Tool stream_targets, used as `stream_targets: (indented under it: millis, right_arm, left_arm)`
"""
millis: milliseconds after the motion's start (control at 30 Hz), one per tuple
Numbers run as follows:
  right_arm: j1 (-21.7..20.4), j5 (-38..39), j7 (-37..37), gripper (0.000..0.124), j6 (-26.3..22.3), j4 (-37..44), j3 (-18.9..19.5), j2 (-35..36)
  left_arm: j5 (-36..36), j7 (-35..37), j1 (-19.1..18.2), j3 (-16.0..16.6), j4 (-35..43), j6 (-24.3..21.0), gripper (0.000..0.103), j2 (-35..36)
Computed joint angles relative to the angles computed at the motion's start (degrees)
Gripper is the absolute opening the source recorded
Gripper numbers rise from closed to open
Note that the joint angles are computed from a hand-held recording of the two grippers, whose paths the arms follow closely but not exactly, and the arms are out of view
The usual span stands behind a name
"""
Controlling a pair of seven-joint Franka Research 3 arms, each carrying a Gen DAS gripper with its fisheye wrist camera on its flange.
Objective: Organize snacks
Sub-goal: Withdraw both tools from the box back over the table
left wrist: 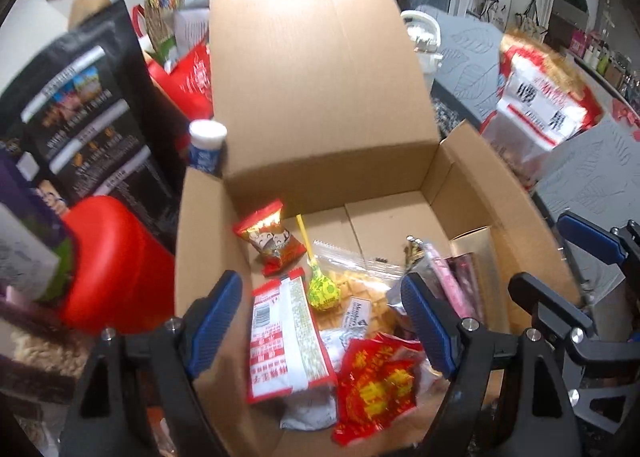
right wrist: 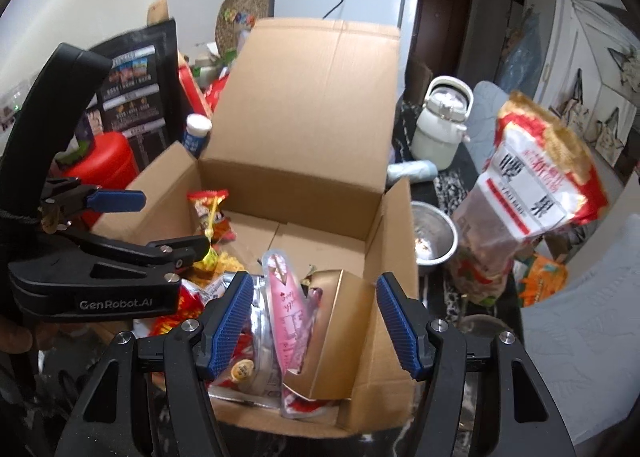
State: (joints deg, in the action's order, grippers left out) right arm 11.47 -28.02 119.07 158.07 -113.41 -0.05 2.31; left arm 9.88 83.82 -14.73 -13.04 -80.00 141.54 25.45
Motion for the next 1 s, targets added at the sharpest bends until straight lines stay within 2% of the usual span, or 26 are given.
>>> stream_targets:
  millis: [100, 200, 467, 633, 767, 1000]
  right_arm:
    - [-0.1, -2.7, 2.7, 0.064, 0.6, -1.3, 0.2, -2.5]
    - [-1.0, -6.1, 6.1, 0.069, 1.3, -2.7, 1.3, -5.1]
    - [-5.3, -15.8, 16.3, 0.070, 1.3, -6.3, 6.2, -12.2]
    - [-8.3, -19.1, 20.6, 0.074, 0.7, -9.0, 9.7, -16.9]
    - [-9.7, -19.1, 21.8, 0.075, 0.4, -11.3, 11.8, -20.8]
    - [-12.9, -16.6, 23.7, 0.085, 0.7, -16.6, 16.4, -28.5]
  left_arm:
    - [0.2, -0.5, 0.3, 0.0, -2.9, 2.1, 0.082, -3.0]
    - [-0.1, -0.6, 0.9, -0.3, -6.6, 4.6, 0.082, -6.9]
    - [3.7, -3.8, 1.0, 0.5, -17.9, 13.5, 0.082, -17.6]
    - [0.4, -0.9, 2.0, 0.0, -24.0, 17.5, 0.082, -23.7]
    - [-1.9, 0.8, 1.7, 0.3, -28.7, 19.8, 0.082, -28.5]
    - [-6.1, 4.3, -0.7, 2.4, -37.3, 23.1, 0.082, -36.7]
